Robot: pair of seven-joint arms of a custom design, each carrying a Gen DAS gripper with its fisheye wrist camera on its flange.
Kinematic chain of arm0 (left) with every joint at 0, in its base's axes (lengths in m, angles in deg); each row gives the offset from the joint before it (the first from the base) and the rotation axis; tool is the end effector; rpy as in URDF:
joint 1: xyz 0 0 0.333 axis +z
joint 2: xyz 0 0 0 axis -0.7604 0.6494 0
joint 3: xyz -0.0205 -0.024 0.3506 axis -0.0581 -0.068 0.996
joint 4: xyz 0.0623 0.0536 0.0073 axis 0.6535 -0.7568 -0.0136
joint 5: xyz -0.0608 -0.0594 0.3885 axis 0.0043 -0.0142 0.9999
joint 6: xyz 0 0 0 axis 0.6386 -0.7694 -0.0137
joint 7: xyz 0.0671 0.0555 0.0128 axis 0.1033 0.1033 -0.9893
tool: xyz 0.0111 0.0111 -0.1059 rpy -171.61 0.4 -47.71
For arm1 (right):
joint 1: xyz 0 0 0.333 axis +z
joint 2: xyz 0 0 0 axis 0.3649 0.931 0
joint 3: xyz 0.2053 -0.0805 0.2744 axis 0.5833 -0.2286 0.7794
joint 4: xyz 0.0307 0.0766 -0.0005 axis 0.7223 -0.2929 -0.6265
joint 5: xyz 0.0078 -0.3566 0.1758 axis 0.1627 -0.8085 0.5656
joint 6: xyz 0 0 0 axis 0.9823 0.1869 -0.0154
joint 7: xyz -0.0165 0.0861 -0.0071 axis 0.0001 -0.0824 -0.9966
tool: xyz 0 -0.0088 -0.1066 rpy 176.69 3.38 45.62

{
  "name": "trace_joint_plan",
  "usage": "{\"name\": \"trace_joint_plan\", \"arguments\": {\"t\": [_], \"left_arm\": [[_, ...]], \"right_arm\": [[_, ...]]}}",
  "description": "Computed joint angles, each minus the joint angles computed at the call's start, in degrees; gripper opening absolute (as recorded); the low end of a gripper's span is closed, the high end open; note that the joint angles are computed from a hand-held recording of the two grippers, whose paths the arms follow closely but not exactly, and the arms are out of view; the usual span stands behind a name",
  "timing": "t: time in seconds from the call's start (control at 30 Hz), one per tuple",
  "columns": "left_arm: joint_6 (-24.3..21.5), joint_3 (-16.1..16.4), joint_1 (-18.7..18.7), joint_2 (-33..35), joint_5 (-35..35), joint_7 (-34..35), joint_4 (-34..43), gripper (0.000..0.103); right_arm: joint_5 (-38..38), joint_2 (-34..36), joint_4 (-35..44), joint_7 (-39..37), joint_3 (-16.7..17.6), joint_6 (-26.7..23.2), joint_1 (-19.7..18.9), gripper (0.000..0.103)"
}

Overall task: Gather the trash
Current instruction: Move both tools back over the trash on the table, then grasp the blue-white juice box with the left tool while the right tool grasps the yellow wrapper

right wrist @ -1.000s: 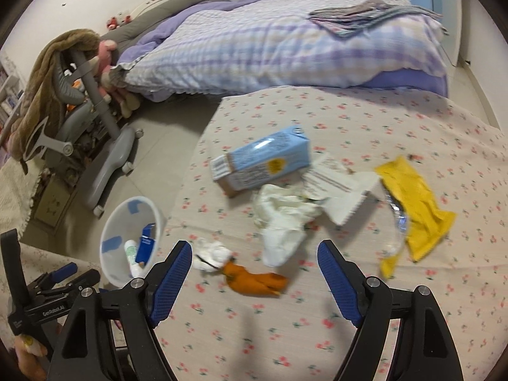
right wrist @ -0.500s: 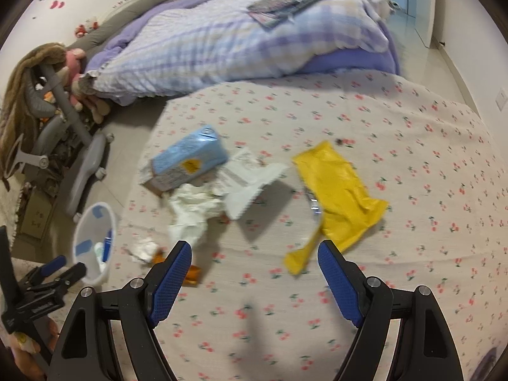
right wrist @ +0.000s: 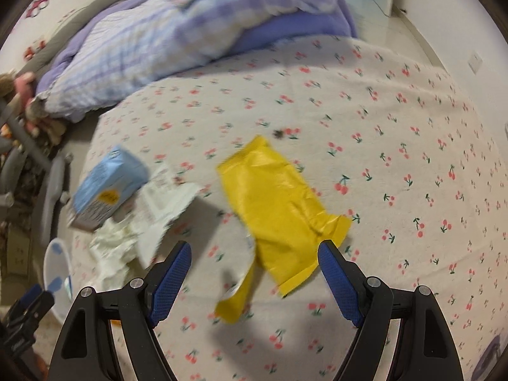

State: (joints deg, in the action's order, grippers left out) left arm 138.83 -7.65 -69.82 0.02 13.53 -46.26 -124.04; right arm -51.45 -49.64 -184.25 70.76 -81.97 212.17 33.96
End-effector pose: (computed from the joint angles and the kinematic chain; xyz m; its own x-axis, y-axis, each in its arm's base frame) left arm 0.4323 -0.3299 0.4780 0.0203 -0.9892 0.1452 -0.9150 -0.0769 -0.3961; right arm 0.4589 0.1709 0.4444 -0.1956 -0.9662 -0.1682 -0.9063 0.2436 -0.3454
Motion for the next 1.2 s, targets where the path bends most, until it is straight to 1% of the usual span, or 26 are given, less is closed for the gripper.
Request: {"name": "trace_joint_plan", "arguments": {"t": [0.1, 0.17, 0.23, 0.33, 0.6, 0.67, 0.7, 0.73, 0.77, 0.83, 0.87, 0.9, 0.93, 0.97, 1.0, 1.03, 1.07, 1.13, 1.2], "left_arm": [[1.70, -0.04, 0.23, 1.79, 2.10, 0.29, 1.57, 0.099], [3.32, -0.10, 0.44, 3.29, 5.34, -0.09, 2.71, 0.099], [5.55, -0.02, 0.66, 4.88, 10.72, -2.19, 3.70, 0.099], [7.79, 0.49, 0.64, 7.38, 16.68, -4.82, 5.28, 0.099], [11.27, 2.07, -1.02, 13.59, 23.15, -5.68, 10.26, 0.099], [11.76, 2.47, -1.47, 14.62, 23.76, -5.82, 10.91, 0.099], [12.02, 2.55, -1.60, 14.99, 23.64, -5.67, 11.03, 0.097], [12.03, 2.53, -1.68, 15.40, 23.22, -5.19, 11.25, 0.091], [11.65, 2.50, -1.80, 15.60, 22.81, -4.63, 11.40, 0.086], [10.92, 2.57, -2.12, 15.75, 22.61, -3.78, 11.59, 0.068], [10.68, 2.70, -2.29, 15.67, 22.78, -3.73, 11.55, 0.064], [10.39, 2.84, -2.42, 15.48, 22.97, -3.88, 11.46, 0.056], [10.47, 2.78, -2.31, 15.32, 22.53, -3.65, 11.27, 0.048], [11.11, 2.46, -1.85, 15.07, 21.05, -2.76, 10.84, 0.045], [11.43, 2.32, -1.64, 14.80, 20.05, -2.38, 10.50, 0.043], [11.64, 2.43, -1.71, 14.53, 20.04, -2.71, 10.22, 0.043], [11.92, 2.54, -1.78, 14.17, 20.20, -3.12, 9.87, 0.043], [12.61, 2.37, -1.53, 13.37, 19.40, -2.88, 9.11, 0.042], [13.53, 2.03, -1.08, 12.64, 17.64, -2.33, 8.31, 0.042]], "right_arm": [[-1.14, 1.68, 0.48, 0.50, -0.12, 0.64, -0.46, 0.083], [-5.25, 2.31, 0.96, 2.39, 0.52, 0.07, -1.13, 0.082], [-8.59, 2.70, 1.38, 3.78, 0.78, -0.77, -1.21, 0.081], [-8.66, 2.37, 1.19, 2.61, -0.06, -0.94, -0.57, 0.081], [-12.38, -0.21, -0.32, -0.45, 0.02, -0.72, -1.59, 0.082], [-12.93, -0.44, -0.81, -0.51, 0.02, -0.25, -2.19, 0.082], [-12.31, -0.53, -1.10, -1.14, -0.21, 0.18, -2.20, 0.082], [-10.92, -0.35, -1.30, -2.29, -0.62, 0.79, -2.00, 0.082], [-9.98, -0.30, -1.46, -3.09, -0.80, 1.12, -1.95, 0.081], [-9.00, -0.07, -1.56, -3.61, -0.74, 1.88, -2.18, 0.081], [-9.00, -0.25, -1.88, -3.25, -0.64, 2.86, -2.46, 0.075], [-8.45, -0.29, -2.02, -3.34, -0.62, 3.52, -2.48, 0.070], [-7.01, -0.29, -2.06, -4.21, -0.91, 4.00, -2.20, 0.060], [-5.19, -0.33, -2.10, -5.40, -1.29, 4.38, -1.79, 0.049], [-3.66, -0.37, -2.14, -6.47, -1.52, 4.72, -1.50, 0.041], [-2.21, -0.54, -2.21, -7.46, -1.68, 4.84, -1.23, 0.025], [-1.27, -0.64, -2.22, -8.00, -1.67, 5.05, -1.20, 0.019], [0.44, -1.05, -2.47, -8.86, -1.67, 5.77, -1.21, 0.016], [3.96, -1.83, -2.97, -10.65, -2.26, 6.57, -0.56, 0.014]]}}
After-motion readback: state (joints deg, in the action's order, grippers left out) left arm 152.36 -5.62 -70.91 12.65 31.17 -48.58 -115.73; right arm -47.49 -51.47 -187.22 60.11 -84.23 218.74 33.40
